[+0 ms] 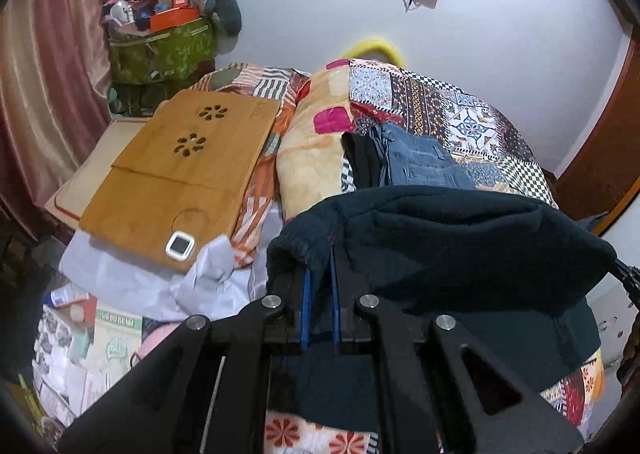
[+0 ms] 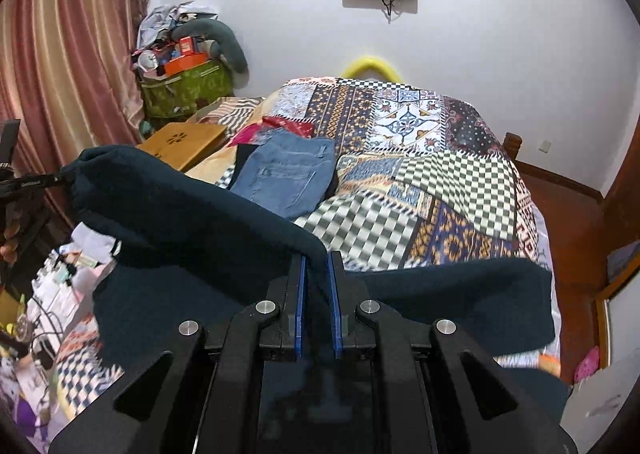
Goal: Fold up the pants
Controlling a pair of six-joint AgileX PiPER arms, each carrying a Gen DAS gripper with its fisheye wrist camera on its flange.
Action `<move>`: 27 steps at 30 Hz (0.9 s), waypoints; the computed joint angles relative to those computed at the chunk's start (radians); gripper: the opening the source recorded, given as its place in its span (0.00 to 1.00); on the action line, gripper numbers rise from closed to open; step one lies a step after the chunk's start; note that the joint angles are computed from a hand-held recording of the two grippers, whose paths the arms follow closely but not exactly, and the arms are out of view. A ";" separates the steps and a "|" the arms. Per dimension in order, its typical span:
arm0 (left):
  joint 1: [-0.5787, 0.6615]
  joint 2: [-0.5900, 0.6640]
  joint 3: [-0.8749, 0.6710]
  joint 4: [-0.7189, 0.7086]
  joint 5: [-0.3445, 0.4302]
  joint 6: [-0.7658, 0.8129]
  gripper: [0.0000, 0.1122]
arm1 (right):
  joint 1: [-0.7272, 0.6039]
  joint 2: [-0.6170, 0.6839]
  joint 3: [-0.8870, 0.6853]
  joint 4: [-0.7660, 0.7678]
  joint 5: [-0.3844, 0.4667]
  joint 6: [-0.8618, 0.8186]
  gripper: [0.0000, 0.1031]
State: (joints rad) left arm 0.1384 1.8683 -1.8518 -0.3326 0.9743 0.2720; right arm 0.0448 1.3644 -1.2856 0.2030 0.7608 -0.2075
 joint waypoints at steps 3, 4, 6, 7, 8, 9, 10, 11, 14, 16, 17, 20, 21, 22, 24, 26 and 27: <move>0.025 -0.058 0.119 -0.031 -0.029 0.039 0.07 | 0.005 -0.058 0.065 0.018 0.001 -0.001 0.09; 0.029 -0.069 0.143 -0.034 -0.030 0.043 0.07 | 0.008 -0.069 0.078 0.016 0.001 -0.002 0.09; 0.036 -0.088 0.192 -0.034 -0.029 0.051 0.08 | 0.023 -0.091 0.109 -0.010 0.001 0.008 0.09; 0.040 -0.097 0.214 -0.034 -0.029 0.057 0.08 | 0.027 -0.100 0.117 -0.016 0.008 0.017 0.09; 0.041 -0.109 0.237 -0.031 -0.029 0.063 0.09 | 0.038 -0.110 0.127 -0.026 0.013 0.033 0.09; 0.038 -0.117 0.249 -0.022 -0.031 0.061 0.10 | 0.030 -0.110 0.127 -0.014 0.030 0.024 0.09; 0.034 -0.130 0.269 -0.006 -0.038 0.058 0.11 | 0.036 -0.126 0.138 -0.021 0.037 0.039 0.09; 0.026 -0.145 0.287 0.020 -0.047 0.047 0.11 | 0.031 -0.132 0.142 -0.018 0.047 0.040 0.11; 0.016 -0.189 0.332 0.063 -0.083 0.040 0.11 | 0.003 -0.148 0.146 0.021 0.087 0.014 0.13; 0.013 -0.205 0.341 0.073 -0.089 0.037 0.15 | -0.026 -0.170 0.161 0.068 0.103 -0.016 0.13; 0.012 -0.206 0.339 0.075 -0.088 0.035 0.16 | -0.030 -0.179 0.167 0.072 0.107 -0.014 0.15; -0.008 -0.206 0.334 0.091 -0.094 0.017 0.25 | -0.037 -0.202 0.186 0.048 0.096 0.006 0.19; -0.022 -0.201 0.328 0.104 -0.096 0.003 0.28 | -0.040 -0.203 0.188 0.033 0.092 0.017 0.22; -0.037 -0.196 0.322 0.115 -0.098 -0.009 0.32 | -0.049 -0.202 0.190 0.026 0.091 0.023 0.23; -0.070 -0.185 0.313 0.137 -0.106 -0.031 0.39 | -0.087 -0.199 0.192 0.044 0.089 0.007 0.30; -0.108 -0.172 0.302 0.170 -0.116 -0.062 0.50 | -0.112 -0.198 0.190 0.035 0.084 0.007 0.38; -0.130 -0.161 0.290 0.183 -0.119 -0.078 0.54 | -0.132 -0.194 0.187 0.031 0.079 0.004 0.43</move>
